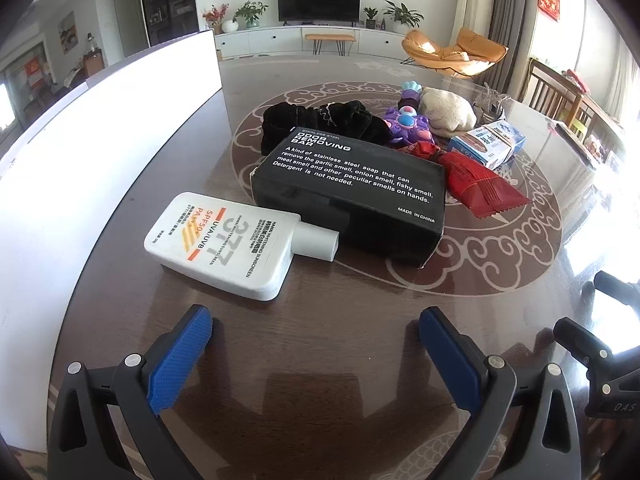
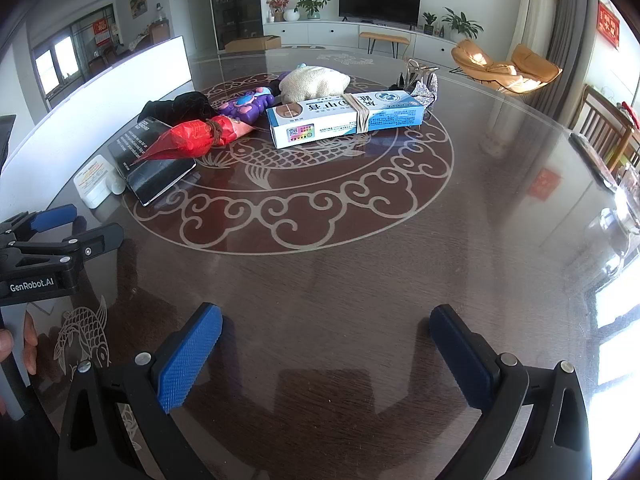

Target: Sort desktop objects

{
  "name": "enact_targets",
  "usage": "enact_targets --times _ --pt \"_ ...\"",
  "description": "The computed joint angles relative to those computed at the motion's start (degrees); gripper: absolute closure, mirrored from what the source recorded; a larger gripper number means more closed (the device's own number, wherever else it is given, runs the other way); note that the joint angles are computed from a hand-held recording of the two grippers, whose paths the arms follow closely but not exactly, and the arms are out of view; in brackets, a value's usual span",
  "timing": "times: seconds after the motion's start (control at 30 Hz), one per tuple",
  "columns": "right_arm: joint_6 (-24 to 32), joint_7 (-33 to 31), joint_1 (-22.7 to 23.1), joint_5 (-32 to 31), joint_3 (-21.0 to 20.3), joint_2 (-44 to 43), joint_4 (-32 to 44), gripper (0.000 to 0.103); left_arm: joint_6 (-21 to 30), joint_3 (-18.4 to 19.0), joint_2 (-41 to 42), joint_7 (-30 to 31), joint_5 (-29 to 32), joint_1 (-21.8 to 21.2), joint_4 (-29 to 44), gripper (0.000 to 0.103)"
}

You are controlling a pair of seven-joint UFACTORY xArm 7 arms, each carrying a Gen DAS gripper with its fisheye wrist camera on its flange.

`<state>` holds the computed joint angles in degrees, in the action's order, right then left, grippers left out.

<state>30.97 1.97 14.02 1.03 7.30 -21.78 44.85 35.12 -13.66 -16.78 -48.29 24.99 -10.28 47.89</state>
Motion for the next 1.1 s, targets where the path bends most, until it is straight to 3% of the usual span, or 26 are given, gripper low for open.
enact_targets --times 0.33,1.1 --pt "0.0 0.0 0.0 0.0 0.0 0.0 0.0 0.000 -2.8 3.6 6.4 7.6 -1.9 0.4 5.1 0.000" --pt "-0.1 0.0 0.0 0.0 0.0 0.1 0.0 0.000 -2.8 3.6 6.2 7.5 -1.9 0.3 5.0 0.000"
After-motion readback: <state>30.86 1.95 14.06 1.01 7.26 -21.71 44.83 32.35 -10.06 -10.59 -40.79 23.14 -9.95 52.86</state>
